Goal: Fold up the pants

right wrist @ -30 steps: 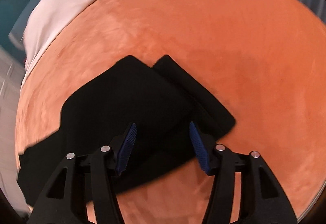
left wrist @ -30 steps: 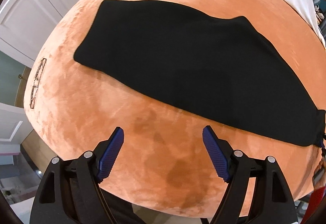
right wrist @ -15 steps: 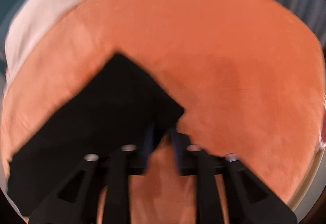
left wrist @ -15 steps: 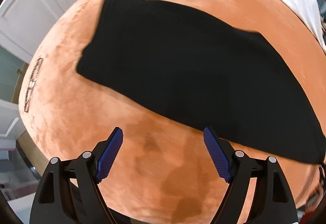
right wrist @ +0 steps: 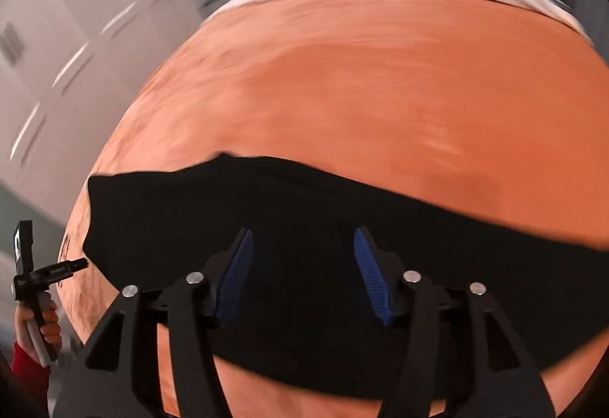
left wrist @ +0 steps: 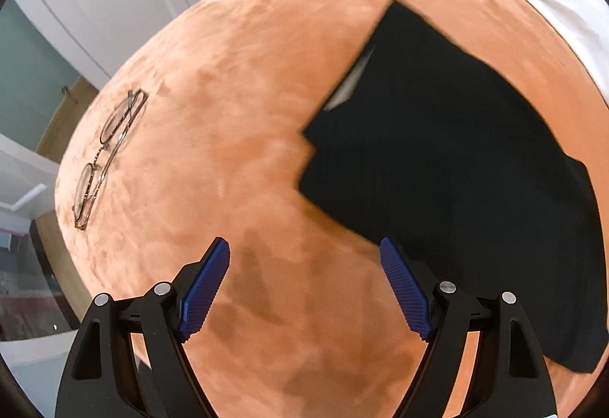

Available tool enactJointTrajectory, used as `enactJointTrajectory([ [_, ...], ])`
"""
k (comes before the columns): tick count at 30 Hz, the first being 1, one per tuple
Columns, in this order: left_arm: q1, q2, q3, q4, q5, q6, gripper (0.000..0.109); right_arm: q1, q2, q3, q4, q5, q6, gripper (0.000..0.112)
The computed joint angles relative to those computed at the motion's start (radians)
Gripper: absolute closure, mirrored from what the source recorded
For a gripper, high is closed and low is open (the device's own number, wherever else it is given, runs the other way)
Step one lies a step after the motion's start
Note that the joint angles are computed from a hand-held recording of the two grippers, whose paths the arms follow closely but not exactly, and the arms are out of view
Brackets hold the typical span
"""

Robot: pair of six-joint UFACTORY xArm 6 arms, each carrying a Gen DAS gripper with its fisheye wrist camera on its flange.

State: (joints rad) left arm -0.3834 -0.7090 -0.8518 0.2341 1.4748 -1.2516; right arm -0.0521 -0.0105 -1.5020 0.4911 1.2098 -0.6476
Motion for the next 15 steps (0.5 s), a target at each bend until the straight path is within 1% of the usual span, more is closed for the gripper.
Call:
enactJointTrajectory([
  [1, 0.035, -0.020, 0.028, -0.016, -0.019, 0.017, 0.030, 0.043, 0.016, -0.011, -0.027, -0.004, 0.024, 0.058],
  [2, 0.066, -0.038, 0.052, -0.028, -0.041, 0.027, 0.030, 0.096, 0.075, -0.056, -0.055, -0.002, 0.070, 0.058],
  [4, 0.113, -0.053, 0.087, -0.050, -0.090, 0.063, 0.030, 0.159, 0.163, -0.121, -0.121, -0.020, 0.156, 0.058],
  [5, 0.129, -0.048, 0.094, -0.050, -0.108, 0.085, 0.030, 0.188, 0.204, -0.142, -0.168, -0.034, 0.193, 0.058],
  [6, 0.129, -0.035, 0.091, -0.035, -0.120, 0.101, 0.031, 0.206, 0.204, -0.122, -0.203, -0.051, 0.206, 0.060],
  [7, 0.122, -0.010, 0.077, -0.007, -0.130, 0.129, 0.040, 0.220, 0.216, -0.121, -0.221, -0.054, 0.200, 0.087],
  [8, 0.124, 0.001, 0.072, -0.004, -0.156, 0.161, 0.062, 0.230, 0.214, -0.110, -0.215, -0.058, 0.196, 0.101],
  [9, 0.135, 0.008, 0.067, -0.022, -0.186, 0.194, 0.074, 0.235, 0.199, -0.101, -0.218, -0.085, 0.195, 0.108],
  [10, 0.153, 0.020, 0.057, -0.052, -0.222, 0.227, 0.084, 0.236, 0.183, -0.095, -0.209, -0.117, 0.179, 0.108],
  [11, 0.157, 0.043, 0.033, -0.042, -0.224, 0.230, 0.084, 0.237, 0.173, -0.088, -0.191, -0.154, 0.168, 0.109],
  [12, 0.162, 0.057, 0.021, -0.029, -0.233, 0.232, 0.084, 0.230, 0.172, -0.104, -0.160, -0.184, 0.164, 0.112],
  [13, 0.167, 0.074, 0.012, -0.011, -0.254, 0.238, 0.084, 0.231, 0.180, -0.117, -0.149, -0.228, 0.170, 0.112],
  [14, 0.169, 0.088, 0.006, 0.000, -0.260, 0.233, 0.084, 0.236, 0.200, -0.137, -0.178, -0.257, 0.187, 0.112],
  [15, 0.173, 0.108, 0.003, 0.003, -0.270, 0.222, 0.083, 0.245, 0.253, -0.184, -0.248, -0.244, 0.217, 0.112],
])
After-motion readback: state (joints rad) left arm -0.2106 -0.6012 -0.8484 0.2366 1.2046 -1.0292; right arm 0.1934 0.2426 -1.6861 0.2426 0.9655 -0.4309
